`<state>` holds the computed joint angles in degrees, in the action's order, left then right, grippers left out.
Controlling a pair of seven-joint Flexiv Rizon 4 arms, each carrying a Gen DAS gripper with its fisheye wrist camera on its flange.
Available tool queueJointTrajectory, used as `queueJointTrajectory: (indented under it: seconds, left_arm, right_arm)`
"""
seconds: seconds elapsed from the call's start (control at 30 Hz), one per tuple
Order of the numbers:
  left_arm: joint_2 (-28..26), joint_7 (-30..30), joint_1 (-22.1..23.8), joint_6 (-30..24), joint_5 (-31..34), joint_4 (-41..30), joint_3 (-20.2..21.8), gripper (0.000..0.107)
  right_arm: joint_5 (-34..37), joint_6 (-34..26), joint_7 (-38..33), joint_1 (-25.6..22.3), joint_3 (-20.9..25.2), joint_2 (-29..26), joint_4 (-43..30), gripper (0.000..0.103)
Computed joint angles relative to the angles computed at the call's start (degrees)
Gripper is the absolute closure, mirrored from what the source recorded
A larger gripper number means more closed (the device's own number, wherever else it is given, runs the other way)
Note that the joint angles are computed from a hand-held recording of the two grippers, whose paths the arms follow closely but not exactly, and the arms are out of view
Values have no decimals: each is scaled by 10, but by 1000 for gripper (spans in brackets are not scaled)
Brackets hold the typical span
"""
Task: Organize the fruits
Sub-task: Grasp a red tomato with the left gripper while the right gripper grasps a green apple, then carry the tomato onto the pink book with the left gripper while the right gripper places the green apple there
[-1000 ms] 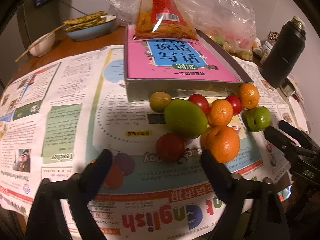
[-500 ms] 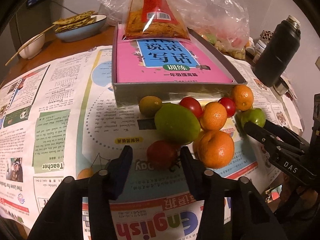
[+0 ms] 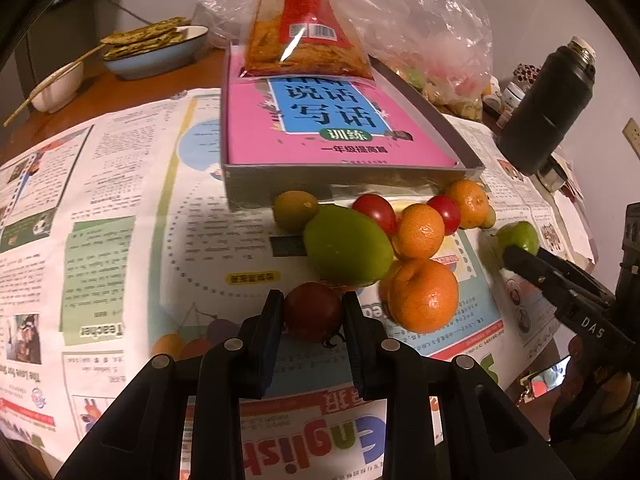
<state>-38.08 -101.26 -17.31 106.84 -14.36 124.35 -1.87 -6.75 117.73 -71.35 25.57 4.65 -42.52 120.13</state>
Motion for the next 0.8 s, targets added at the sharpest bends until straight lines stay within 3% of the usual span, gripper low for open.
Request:
queueJointTrajectory:
  seconds: [0.33, 0.8]
  left_arm:
    - [25, 8, -32, 11, -20, 6, 36, 76]
    - [15, 34, -60, -29, -50, -62, 80, 76]
  right_arm:
    - [-7, 11, -6, -8, 5, 11, -5, 48]
    - [-28, -10, -11, -3, 2, -2, -76, 48]
